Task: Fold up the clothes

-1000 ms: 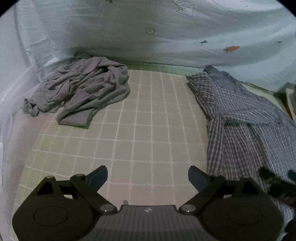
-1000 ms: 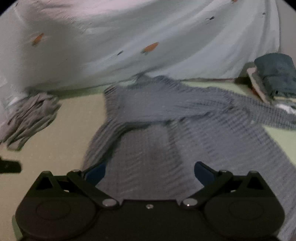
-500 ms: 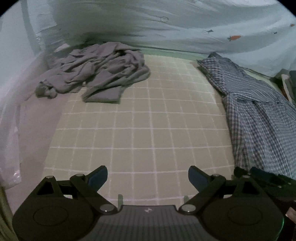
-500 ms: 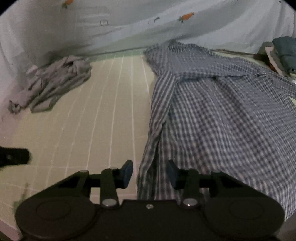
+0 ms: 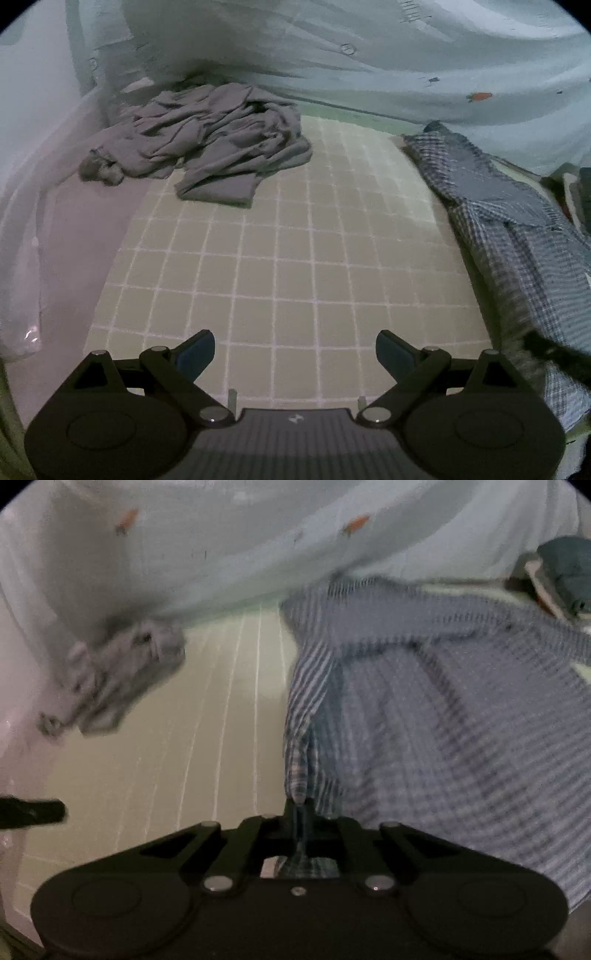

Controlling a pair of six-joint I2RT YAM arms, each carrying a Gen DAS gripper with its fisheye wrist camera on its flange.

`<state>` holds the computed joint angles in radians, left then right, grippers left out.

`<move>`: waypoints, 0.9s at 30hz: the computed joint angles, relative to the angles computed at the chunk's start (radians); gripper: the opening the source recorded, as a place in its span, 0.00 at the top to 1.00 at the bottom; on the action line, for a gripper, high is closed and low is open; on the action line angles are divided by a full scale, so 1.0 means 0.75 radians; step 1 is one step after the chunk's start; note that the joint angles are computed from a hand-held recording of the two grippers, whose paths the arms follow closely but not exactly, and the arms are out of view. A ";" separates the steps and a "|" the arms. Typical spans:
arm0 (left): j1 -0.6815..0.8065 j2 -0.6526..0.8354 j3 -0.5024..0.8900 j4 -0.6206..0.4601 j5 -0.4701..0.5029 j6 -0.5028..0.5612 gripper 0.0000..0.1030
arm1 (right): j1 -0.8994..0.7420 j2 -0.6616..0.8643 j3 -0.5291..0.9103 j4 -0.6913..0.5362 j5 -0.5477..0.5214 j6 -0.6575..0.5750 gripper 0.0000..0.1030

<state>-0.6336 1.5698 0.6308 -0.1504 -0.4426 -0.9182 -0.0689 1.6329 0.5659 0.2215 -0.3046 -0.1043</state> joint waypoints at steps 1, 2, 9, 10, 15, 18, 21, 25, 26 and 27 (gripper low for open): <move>0.000 0.011 0.013 0.006 0.002 0.007 0.09 | -0.055 -0.022 0.019 -0.029 -0.034 -0.015 0.98; -0.002 0.022 0.026 0.013 0.002 0.012 0.09 | -0.109 -0.041 0.042 -0.058 -0.069 -0.029 0.98; -0.043 0.097 0.123 0.006 -0.013 0.031 0.09 | -0.372 0.141 0.256 -0.082 -0.029 -0.202 0.98; -0.050 0.108 0.137 0.000 -0.019 0.031 0.09 | -0.388 0.188 0.284 -0.072 -0.010 -0.248 0.98; -0.087 0.165 0.223 -0.076 -0.077 -0.034 0.09 | -0.437 0.394 0.387 -0.072 0.008 -0.389 0.98; -0.104 0.214 0.301 -0.141 -0.119 -0.101 0.09 | -0.442 0.469 0.418 -0.084 0.014 -0.417 0.97; -0.120 0.277 0.405 -0.219 -0.162 -0.179 0.09 | -0.442 0.528 0.458 -0.108 0.006 -0.434 0.96; -0.136 0.396 0.589 -0.332 -0.205 -0.302 0.09 | -0.458 0.560 0.540 -0.222 -0.030 -0.505 0.93; -0.137 0.433 0.643 -0.360 -0.212 -0.333 0.09 | -0.466 0.571 0.586 -0.287 -0.045 -0.538 0.89; -0.139 0.483 0.714 -0.396 -0.219 -0.367 0.09 | -0.477 0.584 0.639 -0.363 -0.065 -0.573 0.81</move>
